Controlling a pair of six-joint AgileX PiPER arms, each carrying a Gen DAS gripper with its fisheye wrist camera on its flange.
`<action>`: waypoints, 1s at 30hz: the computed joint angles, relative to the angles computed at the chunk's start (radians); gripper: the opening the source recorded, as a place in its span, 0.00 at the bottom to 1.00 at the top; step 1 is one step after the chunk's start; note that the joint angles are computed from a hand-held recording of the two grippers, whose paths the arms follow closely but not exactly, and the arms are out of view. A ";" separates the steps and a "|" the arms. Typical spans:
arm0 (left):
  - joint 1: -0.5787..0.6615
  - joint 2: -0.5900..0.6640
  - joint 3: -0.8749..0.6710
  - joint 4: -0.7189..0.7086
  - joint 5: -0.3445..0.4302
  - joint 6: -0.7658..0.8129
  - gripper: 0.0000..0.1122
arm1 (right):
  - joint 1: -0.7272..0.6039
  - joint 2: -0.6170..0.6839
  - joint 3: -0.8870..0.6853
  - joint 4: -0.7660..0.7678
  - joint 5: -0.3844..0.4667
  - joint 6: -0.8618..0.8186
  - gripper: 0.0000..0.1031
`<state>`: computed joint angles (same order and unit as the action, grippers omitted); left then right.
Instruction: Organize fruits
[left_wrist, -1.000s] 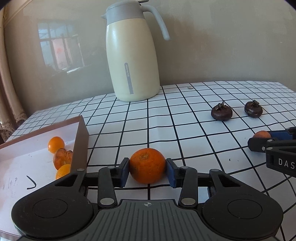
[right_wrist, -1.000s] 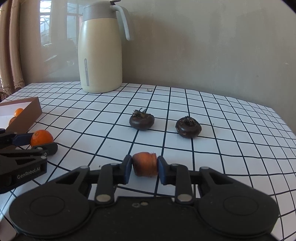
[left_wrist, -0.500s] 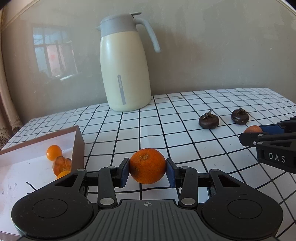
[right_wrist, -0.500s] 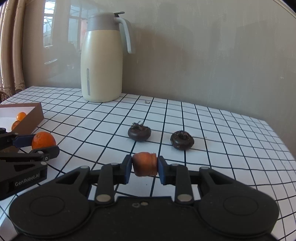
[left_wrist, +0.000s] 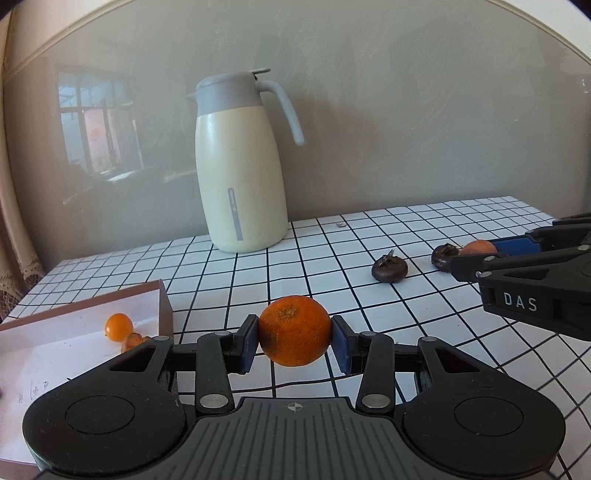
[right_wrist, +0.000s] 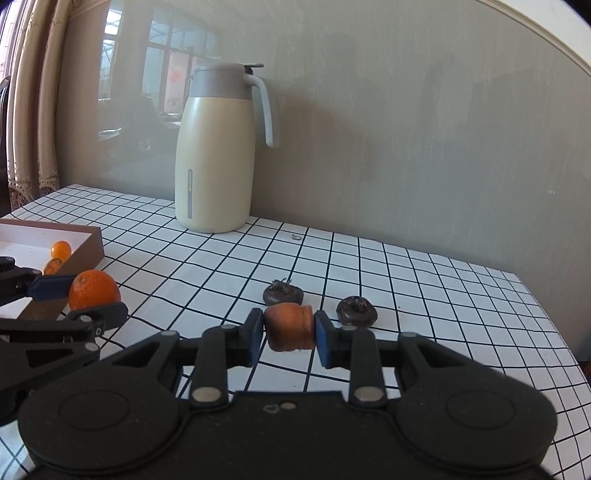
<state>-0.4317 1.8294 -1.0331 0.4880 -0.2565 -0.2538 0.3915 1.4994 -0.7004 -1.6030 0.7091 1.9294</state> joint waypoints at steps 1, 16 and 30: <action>0.005 -0.009 0.009 0.018 -0.007 -0.015 0.37 | 0.009 -0.004 0.000 0.006 0.009 -0.005 0.20; 0.120 -0.170 0.169 0.087 -0.138 -0.025 0.37 | 0.166 -0.065 0.006 0.075 0.125 -0.071 0.20; 0.271 -0.182 0.188 0.196 -0.183 -0.110 0.37 | 0.262 0.021 -0.077 -0.032 0.128 -0.020 0.20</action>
<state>-0.1609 1.6475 -0.8446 0.6839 -0.4390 -0.3635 0.6532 1.5206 -0.7777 -1.6351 0.8368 1.9090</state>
